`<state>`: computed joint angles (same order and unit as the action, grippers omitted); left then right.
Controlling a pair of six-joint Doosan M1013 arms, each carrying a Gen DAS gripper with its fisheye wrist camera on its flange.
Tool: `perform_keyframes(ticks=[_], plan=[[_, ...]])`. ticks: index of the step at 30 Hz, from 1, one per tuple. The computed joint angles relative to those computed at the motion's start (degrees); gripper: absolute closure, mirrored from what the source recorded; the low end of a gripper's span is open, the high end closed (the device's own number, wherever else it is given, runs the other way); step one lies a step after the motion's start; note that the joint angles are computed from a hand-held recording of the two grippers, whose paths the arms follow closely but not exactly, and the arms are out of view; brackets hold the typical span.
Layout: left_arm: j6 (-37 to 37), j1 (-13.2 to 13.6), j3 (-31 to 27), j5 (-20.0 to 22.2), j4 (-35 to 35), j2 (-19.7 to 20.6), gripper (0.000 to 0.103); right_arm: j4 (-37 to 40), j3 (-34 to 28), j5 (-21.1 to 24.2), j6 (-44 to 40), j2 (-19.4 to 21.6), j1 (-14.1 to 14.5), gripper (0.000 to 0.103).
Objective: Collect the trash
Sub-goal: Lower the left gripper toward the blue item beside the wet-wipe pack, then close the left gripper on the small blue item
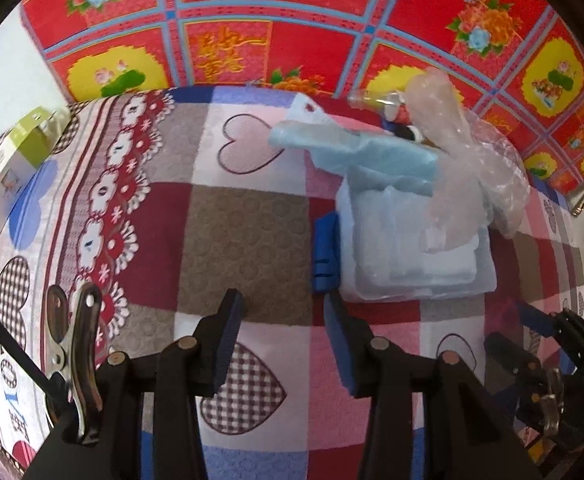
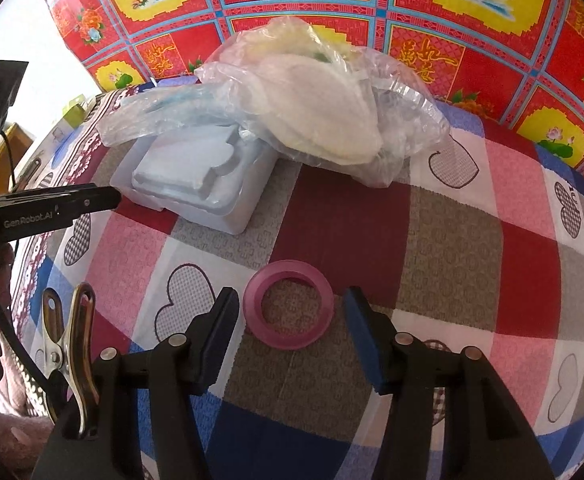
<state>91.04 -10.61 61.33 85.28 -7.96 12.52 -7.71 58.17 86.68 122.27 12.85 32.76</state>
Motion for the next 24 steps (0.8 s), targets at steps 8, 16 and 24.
perform_keyframes(ticks=[8,16,24], plan=[[1.4,-2.2,-1.7,-0.7,2.2,1.7,0.059,0.2,0.5,-0.8,0.7,-0.3,-0.1,0.051],[1.6,-4.8,-3.4,-2.5,6.7,3.5,0.059,0.7,1.3,-2.1,1.2,-0.9,-0.3,0.052],[1.5,-5.1,-3.5,-3.3,5.7,3.8,0.077,0.6,2.1,-3.1,1.7,-1.4,-0.2,0.052]])
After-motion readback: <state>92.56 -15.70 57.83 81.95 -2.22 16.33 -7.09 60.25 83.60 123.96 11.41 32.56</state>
